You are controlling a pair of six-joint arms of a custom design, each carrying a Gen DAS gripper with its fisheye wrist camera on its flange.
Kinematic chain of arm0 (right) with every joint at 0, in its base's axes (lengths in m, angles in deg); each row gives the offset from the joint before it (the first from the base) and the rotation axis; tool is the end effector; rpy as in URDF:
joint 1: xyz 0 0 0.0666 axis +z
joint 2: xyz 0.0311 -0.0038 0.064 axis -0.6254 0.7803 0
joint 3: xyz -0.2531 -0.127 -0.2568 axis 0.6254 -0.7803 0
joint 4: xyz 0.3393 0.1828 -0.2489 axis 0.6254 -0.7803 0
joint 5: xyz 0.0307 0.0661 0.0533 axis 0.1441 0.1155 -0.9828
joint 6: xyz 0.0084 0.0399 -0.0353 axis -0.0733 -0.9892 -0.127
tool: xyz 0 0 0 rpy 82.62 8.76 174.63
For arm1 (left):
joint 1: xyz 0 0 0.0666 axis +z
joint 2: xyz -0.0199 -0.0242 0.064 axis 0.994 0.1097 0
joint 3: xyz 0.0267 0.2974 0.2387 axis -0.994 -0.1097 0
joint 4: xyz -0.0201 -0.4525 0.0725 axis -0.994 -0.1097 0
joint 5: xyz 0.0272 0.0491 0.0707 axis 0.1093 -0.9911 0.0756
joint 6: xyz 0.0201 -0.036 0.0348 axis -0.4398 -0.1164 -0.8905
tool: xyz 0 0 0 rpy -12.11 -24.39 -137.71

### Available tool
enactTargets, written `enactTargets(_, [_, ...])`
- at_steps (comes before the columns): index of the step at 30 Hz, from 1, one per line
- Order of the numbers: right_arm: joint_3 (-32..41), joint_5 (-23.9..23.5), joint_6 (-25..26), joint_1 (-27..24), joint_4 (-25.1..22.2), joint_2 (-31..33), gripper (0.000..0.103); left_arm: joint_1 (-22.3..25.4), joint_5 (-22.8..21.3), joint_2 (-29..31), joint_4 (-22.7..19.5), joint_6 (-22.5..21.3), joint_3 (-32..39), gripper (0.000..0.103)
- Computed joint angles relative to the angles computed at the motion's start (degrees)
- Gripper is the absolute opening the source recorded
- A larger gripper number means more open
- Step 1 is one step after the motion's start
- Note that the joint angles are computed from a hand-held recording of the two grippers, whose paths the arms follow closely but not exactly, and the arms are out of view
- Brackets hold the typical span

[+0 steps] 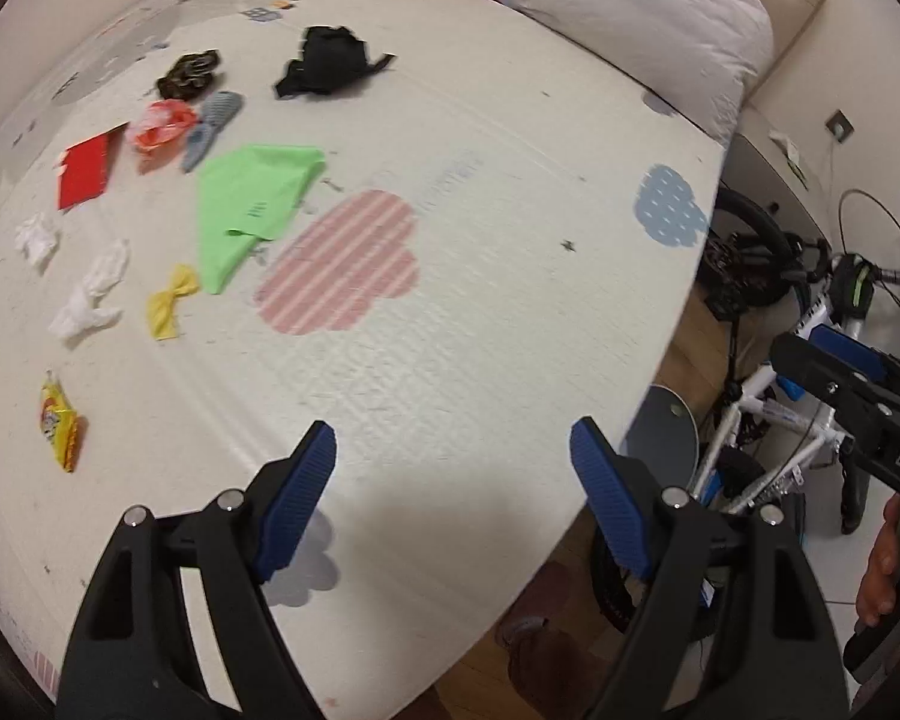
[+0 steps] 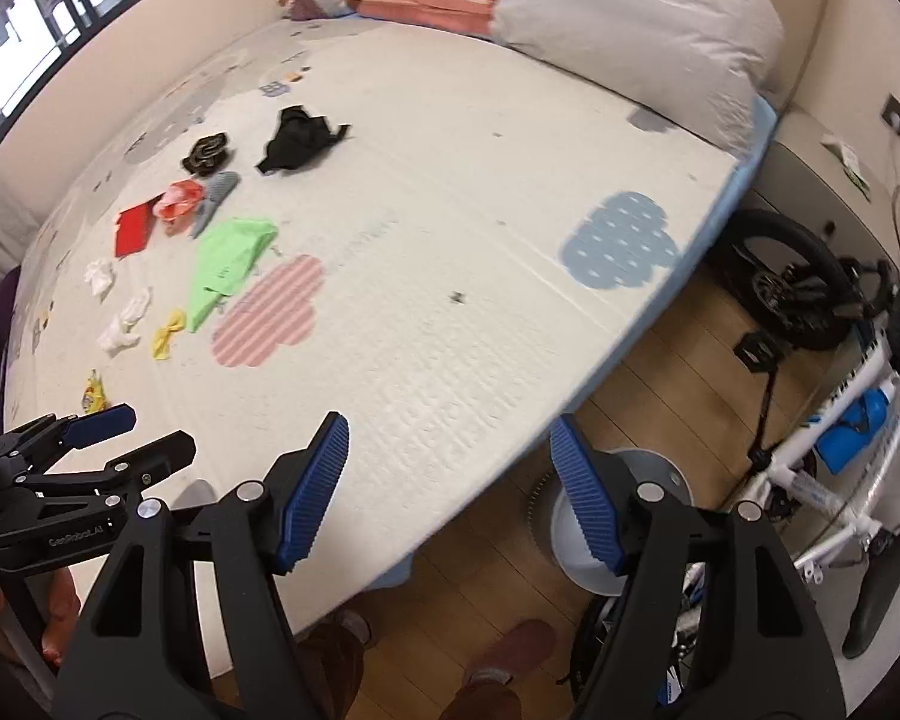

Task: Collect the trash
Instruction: 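Move both open tools back over the mat toward the chip bag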

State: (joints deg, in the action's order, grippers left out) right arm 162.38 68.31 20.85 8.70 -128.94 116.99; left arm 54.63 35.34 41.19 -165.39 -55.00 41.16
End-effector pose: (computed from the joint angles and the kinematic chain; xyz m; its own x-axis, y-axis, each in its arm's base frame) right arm 0.2762 0.2805 0.4866 -0.8074 0.3949 -0.4384 0.3724 0.9174 0.1404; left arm 0.3832 -0.2197 0.4719 -0.8323 0.4508 -0.3227 0.5141 0.8454 -0.1449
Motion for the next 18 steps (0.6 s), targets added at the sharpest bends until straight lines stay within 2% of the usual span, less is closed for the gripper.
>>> enactTargets(4, [11.1, -0.9, 8.3, 0.1, 3.6, 10.9, 0.067, 9.0, -0.1, -0.5, -1.3, -1.8, 1.7, 0.080])
enactTargets(9, [27.4, -3.0, 17.4, 0.6, 5.4, 25.1, 0.067, 19.7, -0.7, -0.6, -2.0, -4.3, 3.3, 0.080])
enactTargets(14, [45.1, -5.2, 25.1, 1.1, 3.7, 38.9, 0.067, 28.6, 0.2, 2.7, -2.8, -5.3, 6.8, 0.080])
enactTargets(18, [59.9, -7.0, 29.2, 1.3, 0.4, 49.6, 0.067, 33.3, 0.7, 4.7, -2.6, -5.2, 8.4, 0.080])
